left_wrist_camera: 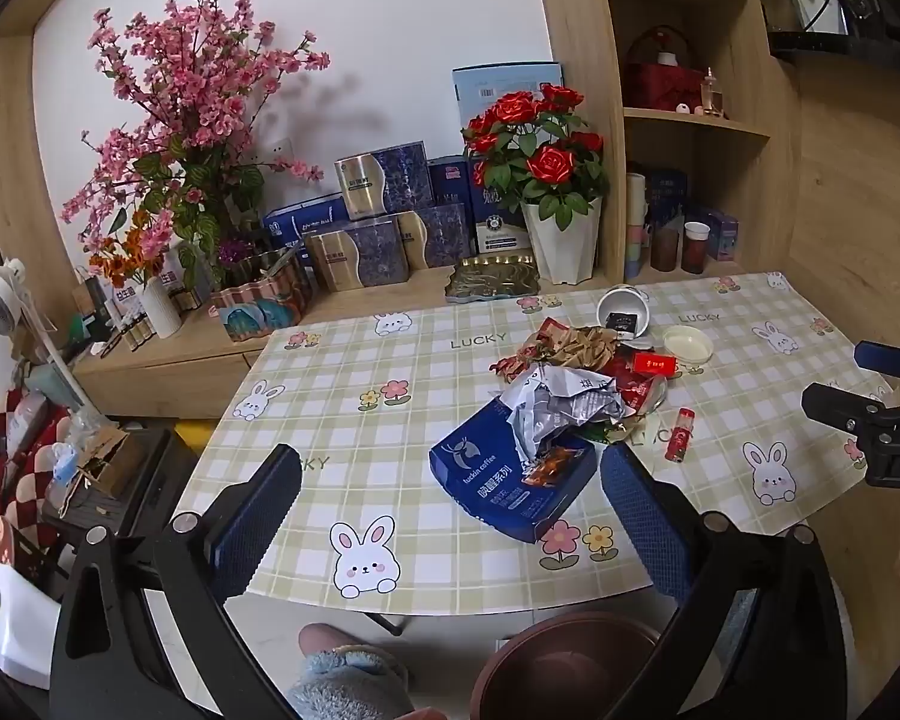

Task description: Collect trash

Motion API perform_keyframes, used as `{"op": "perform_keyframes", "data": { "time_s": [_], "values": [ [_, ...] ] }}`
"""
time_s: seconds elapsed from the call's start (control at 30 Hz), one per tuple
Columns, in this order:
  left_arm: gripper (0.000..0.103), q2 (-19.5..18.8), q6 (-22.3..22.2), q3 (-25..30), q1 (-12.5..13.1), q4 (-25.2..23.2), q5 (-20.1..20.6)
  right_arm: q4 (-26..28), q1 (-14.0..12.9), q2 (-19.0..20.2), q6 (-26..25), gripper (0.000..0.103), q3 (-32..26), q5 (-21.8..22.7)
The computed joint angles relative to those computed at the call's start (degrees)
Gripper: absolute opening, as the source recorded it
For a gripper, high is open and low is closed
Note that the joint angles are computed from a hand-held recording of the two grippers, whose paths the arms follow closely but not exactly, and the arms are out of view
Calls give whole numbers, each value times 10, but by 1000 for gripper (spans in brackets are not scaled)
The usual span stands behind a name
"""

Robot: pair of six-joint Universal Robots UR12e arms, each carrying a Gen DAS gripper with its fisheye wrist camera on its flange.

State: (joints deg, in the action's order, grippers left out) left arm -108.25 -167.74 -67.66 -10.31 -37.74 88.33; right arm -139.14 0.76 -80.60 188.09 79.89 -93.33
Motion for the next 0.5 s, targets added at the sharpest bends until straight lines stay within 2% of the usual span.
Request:
{"op": "perform_keyframes", "data": {
  "time_s": [0.5],
  "values": [
    [98,0,2,1,0,-3,1,0,1,0,-2,97,1,-5]
  ]
}}
